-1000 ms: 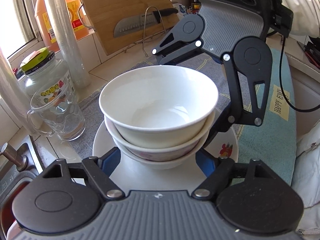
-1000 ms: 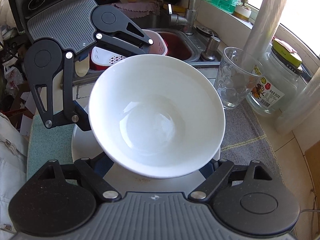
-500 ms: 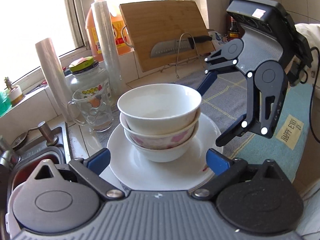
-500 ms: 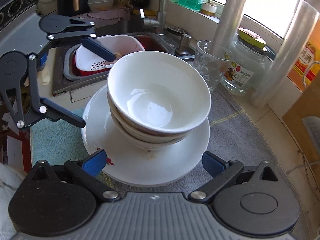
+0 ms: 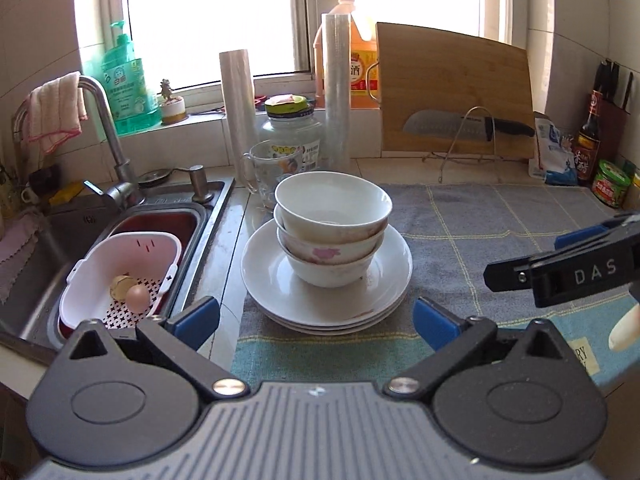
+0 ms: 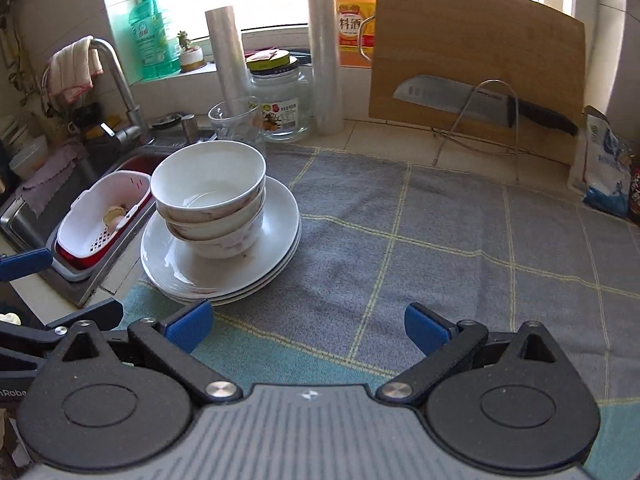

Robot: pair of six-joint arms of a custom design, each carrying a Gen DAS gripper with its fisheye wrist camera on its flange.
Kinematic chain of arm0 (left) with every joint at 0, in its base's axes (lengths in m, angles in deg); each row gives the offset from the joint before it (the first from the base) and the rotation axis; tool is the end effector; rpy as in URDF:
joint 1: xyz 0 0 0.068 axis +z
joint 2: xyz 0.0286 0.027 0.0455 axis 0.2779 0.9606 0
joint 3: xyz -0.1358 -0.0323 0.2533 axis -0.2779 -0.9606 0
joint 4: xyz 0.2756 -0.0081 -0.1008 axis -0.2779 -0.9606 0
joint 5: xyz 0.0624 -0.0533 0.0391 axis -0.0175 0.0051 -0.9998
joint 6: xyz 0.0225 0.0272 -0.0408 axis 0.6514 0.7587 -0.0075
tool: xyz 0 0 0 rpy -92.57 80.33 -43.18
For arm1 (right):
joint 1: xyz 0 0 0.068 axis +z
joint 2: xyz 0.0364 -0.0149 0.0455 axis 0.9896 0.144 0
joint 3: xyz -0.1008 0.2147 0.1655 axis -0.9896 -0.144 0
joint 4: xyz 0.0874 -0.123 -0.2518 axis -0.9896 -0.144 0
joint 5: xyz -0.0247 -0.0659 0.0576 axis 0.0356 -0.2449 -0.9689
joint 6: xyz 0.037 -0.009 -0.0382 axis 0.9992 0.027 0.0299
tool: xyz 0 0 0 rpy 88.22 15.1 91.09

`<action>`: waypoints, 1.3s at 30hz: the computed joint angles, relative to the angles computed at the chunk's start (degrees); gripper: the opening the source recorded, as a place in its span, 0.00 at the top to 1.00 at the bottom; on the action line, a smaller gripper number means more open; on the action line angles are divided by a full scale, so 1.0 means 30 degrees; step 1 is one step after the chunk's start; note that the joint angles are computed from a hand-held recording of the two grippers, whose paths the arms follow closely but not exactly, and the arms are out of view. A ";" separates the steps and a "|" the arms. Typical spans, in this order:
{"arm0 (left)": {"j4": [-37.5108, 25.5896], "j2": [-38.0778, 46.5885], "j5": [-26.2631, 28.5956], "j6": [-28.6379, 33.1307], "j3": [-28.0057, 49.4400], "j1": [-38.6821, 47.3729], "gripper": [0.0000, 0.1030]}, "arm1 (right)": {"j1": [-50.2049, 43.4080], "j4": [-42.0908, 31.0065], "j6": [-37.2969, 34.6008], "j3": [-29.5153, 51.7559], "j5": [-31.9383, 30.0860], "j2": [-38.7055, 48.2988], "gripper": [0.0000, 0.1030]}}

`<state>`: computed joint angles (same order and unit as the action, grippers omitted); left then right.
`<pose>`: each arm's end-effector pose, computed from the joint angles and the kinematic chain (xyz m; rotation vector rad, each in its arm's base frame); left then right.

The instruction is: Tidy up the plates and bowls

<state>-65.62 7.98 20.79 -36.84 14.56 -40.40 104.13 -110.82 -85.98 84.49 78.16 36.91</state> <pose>0.1649 -0.2040 0.2255 -0.0673 2.2353 0.0948 0.2636 0.1118 0.2290 -0.4476 2.4023 0.3044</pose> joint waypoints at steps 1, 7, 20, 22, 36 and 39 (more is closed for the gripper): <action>-0.0467 0.0011 -0.0343 -0.0564 0.0253 -0.0325 0.01 | 0.0098 -0.0105 0.0220 -0.0223 0.0273 -0.0560 0.00; -0.3881 0.0158 -0.1558 -0.4686 0.1761 -0.1582 0.01 | 0.0642 -0.0354 0.0700 -0.1274 0.1808 -0.3305 0.00; -0.5709 0.0236 -0.2251 -0.6641 0.2699 -0.2374 0.01 | 0.1622 -0.0386 0.1377 -0.1668 0.2438 -0.4351 0.00; -0.5758 0.0299 -0.2270 -0.6635 0.2792 -0.2397 0.01 | 0.1678 -0.0391 0.1461 -0.1656 0.2504 -0.4337 0.00; -0.6479 0.0699 -0.2249 -0.6989 0.3195 -0.2323 0.01 | 0.1447 -0.0360 0.1483 -0.1678 0.2302 -0.4444 0.00; -0.6586 0.0730 -0.2336 -0.7041 0.3310 -0.2381 0.01 | 0.1400 -0.0336 0.1468 -0.1676 0.2247 -0.4493 0.00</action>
<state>-85.38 10.17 13.78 -57.96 24.49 -47.54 108.33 -111.83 -81.58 79.47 84.91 23.43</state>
